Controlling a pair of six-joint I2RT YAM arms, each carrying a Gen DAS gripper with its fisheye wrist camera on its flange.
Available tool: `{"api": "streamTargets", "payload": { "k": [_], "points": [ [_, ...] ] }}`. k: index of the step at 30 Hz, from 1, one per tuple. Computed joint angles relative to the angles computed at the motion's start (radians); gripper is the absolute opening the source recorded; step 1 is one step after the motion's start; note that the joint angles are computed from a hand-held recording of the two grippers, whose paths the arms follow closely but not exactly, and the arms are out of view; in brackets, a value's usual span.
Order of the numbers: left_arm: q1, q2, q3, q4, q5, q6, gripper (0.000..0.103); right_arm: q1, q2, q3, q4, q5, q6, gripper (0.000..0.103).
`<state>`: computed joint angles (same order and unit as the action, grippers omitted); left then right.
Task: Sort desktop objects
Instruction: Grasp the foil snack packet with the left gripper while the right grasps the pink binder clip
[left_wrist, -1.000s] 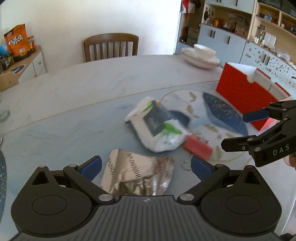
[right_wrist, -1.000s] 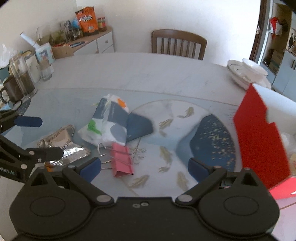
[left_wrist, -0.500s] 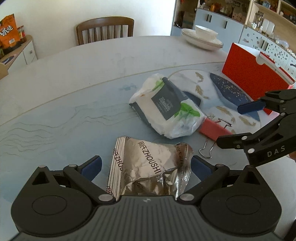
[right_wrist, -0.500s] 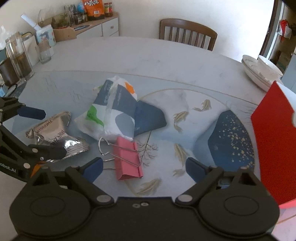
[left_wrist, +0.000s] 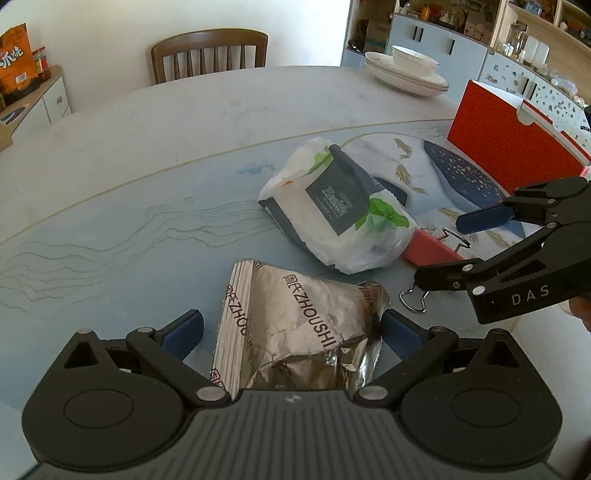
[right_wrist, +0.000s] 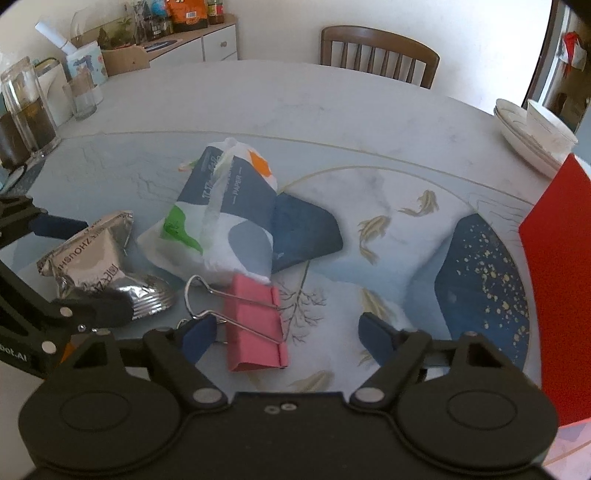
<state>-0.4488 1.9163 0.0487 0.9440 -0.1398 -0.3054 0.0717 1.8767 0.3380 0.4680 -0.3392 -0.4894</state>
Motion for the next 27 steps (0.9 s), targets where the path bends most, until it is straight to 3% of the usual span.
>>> {"api": "streamTargets", "payload": {
  "k": [5, 7, 12, 15, 19, 21, 27],
  "points": [
    [-0.006, -0.012, 0.009, -0.027, -0.003, 0.007, 0.1, 0.005, 0.005, -0.016, 0.036, -0.001, 0.014, 0.077],
    [-0.017, -0.024, 0.011, -0.041, -0.005, 0.009, 0.095, 0.007, -0.007, -0.023, 0.034, -0.008, 0.006, 0.063],
    [-0.042, -0.047, 0.014, -0.074, -0.029, -0.01, 0.086, 0.018, -0.03, -0.03, 0.016, -0.008, -0.003, 0.048],
    [-0.03, -0.07, 0.007, -0.088, -0.019, -0.022, 0.08, 0.018, -0.042, -0.031, 0.0, -0.012, -0.012, 0.033],
    [-0.007, -0.095, -0.014, -0.086, 0.005, -0.022, 0.072, 0.002, -0.049, -0.041, 0.008, -0.009, -0.024, 0.031],
    [-0.009, -0.117, -0.021, -0.1, 0.003, -0.022, 0.058, -0.015, -0.055, -0.043, 0.002, -0.008, -0.024, 0.031],
    [0.005, -0.137, -0.043, -0.09, 0.026, -0.061, 0.054, -0.096, -0.073, -0.057, -0.008, -0.018, -0.064, 0.031]
  ]
}}
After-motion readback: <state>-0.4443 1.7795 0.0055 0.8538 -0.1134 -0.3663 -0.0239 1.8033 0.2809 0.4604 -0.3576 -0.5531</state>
